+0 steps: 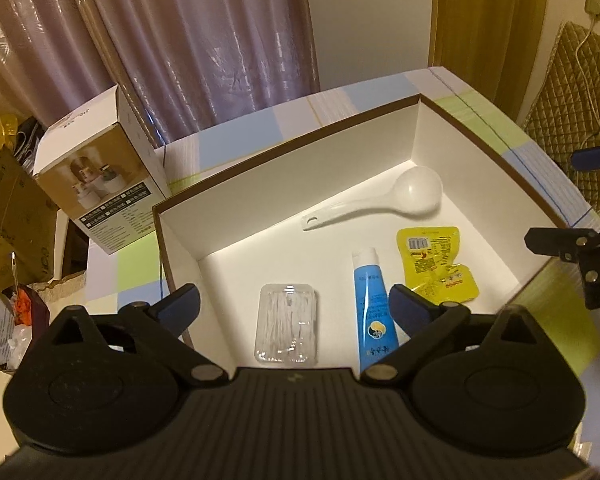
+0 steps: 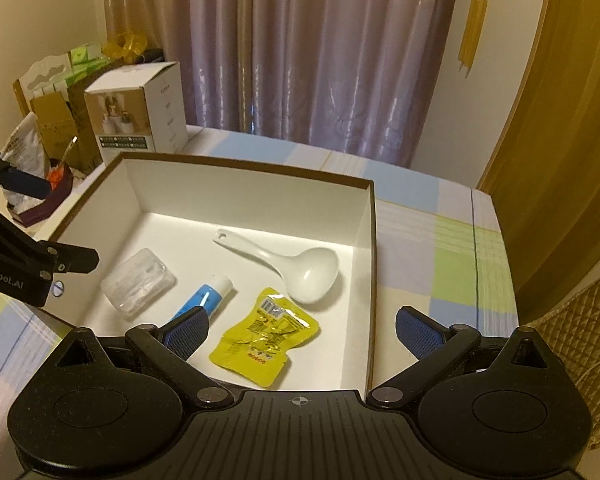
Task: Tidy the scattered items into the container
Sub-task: 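Release the spoon and the tube inside the box with both grippers, then move both grippers back from the box toward the remaining items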
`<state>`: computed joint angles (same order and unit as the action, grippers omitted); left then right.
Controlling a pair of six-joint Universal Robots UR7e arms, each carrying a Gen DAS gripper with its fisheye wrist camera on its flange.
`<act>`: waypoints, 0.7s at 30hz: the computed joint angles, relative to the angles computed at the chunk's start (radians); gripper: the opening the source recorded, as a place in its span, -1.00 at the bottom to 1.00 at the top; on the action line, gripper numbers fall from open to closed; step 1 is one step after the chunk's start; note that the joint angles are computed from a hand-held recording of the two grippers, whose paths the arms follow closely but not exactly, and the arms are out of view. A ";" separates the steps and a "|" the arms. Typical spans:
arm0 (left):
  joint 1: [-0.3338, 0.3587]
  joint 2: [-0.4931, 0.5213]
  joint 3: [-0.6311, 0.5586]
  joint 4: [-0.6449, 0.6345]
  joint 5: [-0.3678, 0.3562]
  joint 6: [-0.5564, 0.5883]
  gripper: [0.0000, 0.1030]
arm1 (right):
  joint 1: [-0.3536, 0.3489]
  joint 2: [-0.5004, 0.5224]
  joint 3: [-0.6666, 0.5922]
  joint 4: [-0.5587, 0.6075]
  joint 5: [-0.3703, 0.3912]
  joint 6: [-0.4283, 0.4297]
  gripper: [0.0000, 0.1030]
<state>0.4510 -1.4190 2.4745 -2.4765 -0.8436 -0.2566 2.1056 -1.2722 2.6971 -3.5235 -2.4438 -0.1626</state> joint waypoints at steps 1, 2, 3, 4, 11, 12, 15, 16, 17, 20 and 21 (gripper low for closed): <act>-0.007 -0.011 0.003 0.010 -0.001 -0.007 0.92 | 0.011 -0.004 0.001 0.010 -0.005 0.008 1.00; -0.014 -0.022 0.006 0.021 -0.001 -0.015 0.92 | 0.022 -0.007 0.001 0.022 -0.011 0.017 1.00; -0.022 -0.033 0.009 0.032 0.000 -0.023 0.93 | 0.035 -0.009 0.001 0.032 -0.019 0.026 1.00; -0.030 -0.045 0.012 0.045 0.000 -0.031 0.93 | 0.047 -0.010 0.003 0.039 -0.027 0.034 1.00; -0.086 -0.126 0.035 0.140 -0.003 -0.102 0.93 | 0.112 -0.036 0.013 0.107 -0.049 0.103 1.00; -0.096 -0.138 0.039 0.156 -0.003 -0.113 0.93 | 0.120 -0.039 0.015 0.113 -0.053 0.112 1.00; -0.124 -0.171 0.049 0.206 0.000 -0.148 0.93 | 0.148 -0.051 0.025 0.133 -0.058 0.151 1.00; -0.133 -0.183 0.053 0.221 0.000 -0.158 0.93 | 0.156 -0.054 0.029 0.137 -0.059 0.163 1.00; -0.142 -0.196 0.056 0.238 -0.001 -0.170 0.93 | 0.164 -0.060 0.033 0.148 -0.060 0.175 1.00; -0.172 -0.238 0.067 0.288 -0.009 -0.210 0.93 | 0.192 -0.073 0.042 0.179 -0.069 0.214 1.00; -0.184 -0.253 0.072 0.308 -0.011 -0.226 0.93 | 0.202 -0.078 0.046 0.193 -0.071 0.230 1.00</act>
<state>0.2673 -1.6718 2.5460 -2.1687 -0.8548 -0.4827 2.3075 -1.3504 2.7428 -3.3307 -2.5153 0.0672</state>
